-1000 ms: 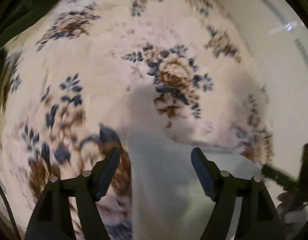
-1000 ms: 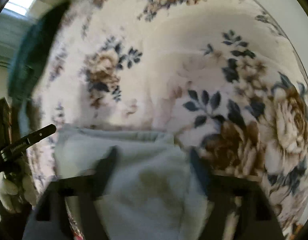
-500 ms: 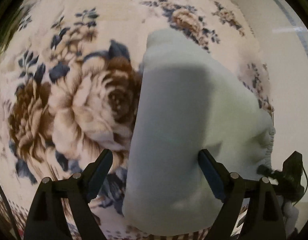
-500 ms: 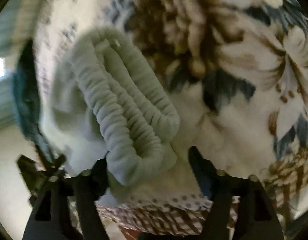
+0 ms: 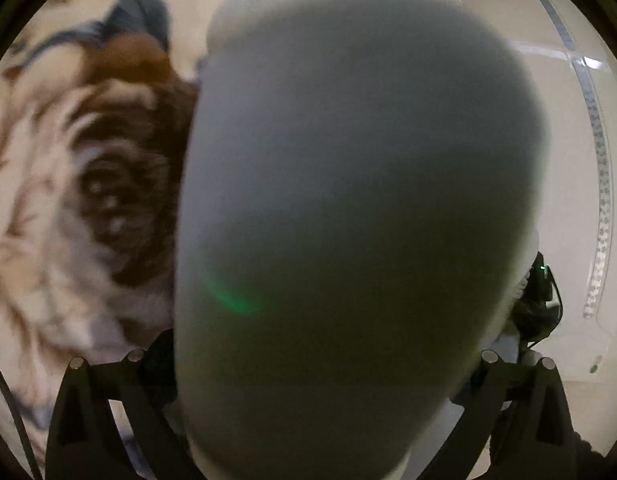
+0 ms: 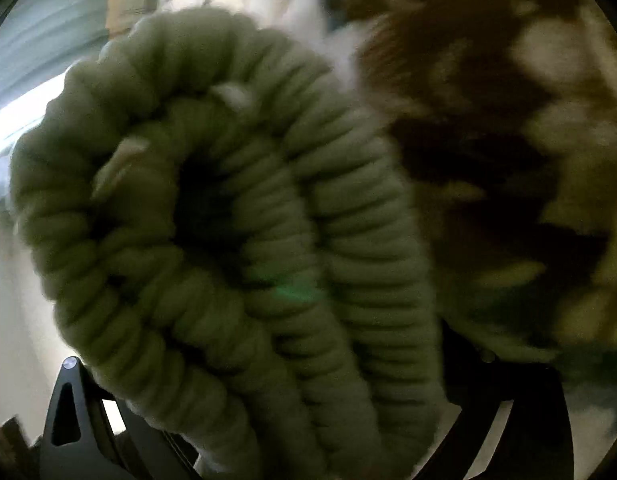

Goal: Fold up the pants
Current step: 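Lift the folded pants with both grippers and carry them toward the pillows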

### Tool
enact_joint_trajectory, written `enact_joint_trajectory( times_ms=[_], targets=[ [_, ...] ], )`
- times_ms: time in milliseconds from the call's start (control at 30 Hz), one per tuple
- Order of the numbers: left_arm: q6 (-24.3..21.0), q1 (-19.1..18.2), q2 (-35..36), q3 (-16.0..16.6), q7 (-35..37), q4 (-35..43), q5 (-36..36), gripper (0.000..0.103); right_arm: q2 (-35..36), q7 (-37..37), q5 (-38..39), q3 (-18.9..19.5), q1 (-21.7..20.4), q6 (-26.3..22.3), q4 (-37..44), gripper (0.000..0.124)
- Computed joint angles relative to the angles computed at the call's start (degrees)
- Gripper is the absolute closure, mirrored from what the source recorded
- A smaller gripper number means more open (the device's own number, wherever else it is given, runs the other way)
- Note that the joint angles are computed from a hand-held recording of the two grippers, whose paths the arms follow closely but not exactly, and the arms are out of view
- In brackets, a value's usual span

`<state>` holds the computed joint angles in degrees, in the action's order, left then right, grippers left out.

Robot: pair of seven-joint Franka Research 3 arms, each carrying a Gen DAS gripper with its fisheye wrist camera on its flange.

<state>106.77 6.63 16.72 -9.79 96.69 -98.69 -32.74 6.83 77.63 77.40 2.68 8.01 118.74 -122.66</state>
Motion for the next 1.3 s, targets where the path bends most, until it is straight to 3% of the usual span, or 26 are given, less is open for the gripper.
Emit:
enact_joint_trajectory(
  times_ms=[67, 167, 300, 367, 533, 633, 700, 800, 1067, 1200, 1300],
  targets=[
    [-1.3, 0.3, 1.5, -0.3, 1.0, 1.5, -0.6, 0.000, 0.7, -3.6, 0.6, 0.4, 0.0, -2.8, 1.6, 0.021],
    [-3.2, 0.8, 3.6, -0.7, 1.6, 3.7, -1.4, 0.000, 3.9, 1.8, -6.4, 0.7, 1.2, -1.4, 4.2, 0.024],
    [-4.6, 0.7, 6.3, -1.3, -0.2, 7.3, -1.1, 0.000, 6.6, 2.3, -3.7, 2.0, 0.8, -1.0, 6.7, 0.021],
    [-4.5, 0.8, 6.3, -1.7, -0.2, 7.8, -1.0, 0.000, 6.5, -1.7, 2.6, 3.3, 0.4, -1.3, 6.5, 0.021],
    [-3.6, 0.3, 7.0, -2.2, -0.6, 8.5, -0.5, 0.000, 7.9, -0.1, -1.4, 3.6, 2.2, 2.3, 7.5, 0.027],
    [-2.5, 0.1, 6.2, -2.5, -0.1, 8.5, -0.4, 0.009, 8.0, 0.3, 0.0, 4.3, 2.6, 4.2, 7.8, 0.026],
    [-2.0, 0.0, 5.2, -2.6, 0.9, 8.3, -0.3, 0.024, 6.1, 0.1, 1.7, 4.6, 3.0, 6.0, 5.8, 0.038],
    [-2.1, -0.1, 3.9, -2.6, 1.4, 8.7, -0.8, 0.032, 4.1, -0.3, 3.2, 4.8, 4.1, 8.4, 4.2, 0.049],
    [-5.4, -1.0, 4.5, -2.5, -1.7, 18.1, -0.2, 0.033, -2.2, -2.7, 11.5, 5.0, 7.9, 13.2, 0.5, 0.055],
    [-8.3, -0.1, 4.2, -1.7, -4.5, 23.4, 0.7, 0.033, -2.7, -0.6, 11.3, 5.6, 10.7, 15.7, 4.5, 0.056],
    [-12.1, 1.5, 4.0, -0.6, -6.6, 28.4, 1.9, 0.033, -0.5, 4.3, 7.1, 6.7, 13.1, 17.3, 11.5, 0.056]
  ],
)
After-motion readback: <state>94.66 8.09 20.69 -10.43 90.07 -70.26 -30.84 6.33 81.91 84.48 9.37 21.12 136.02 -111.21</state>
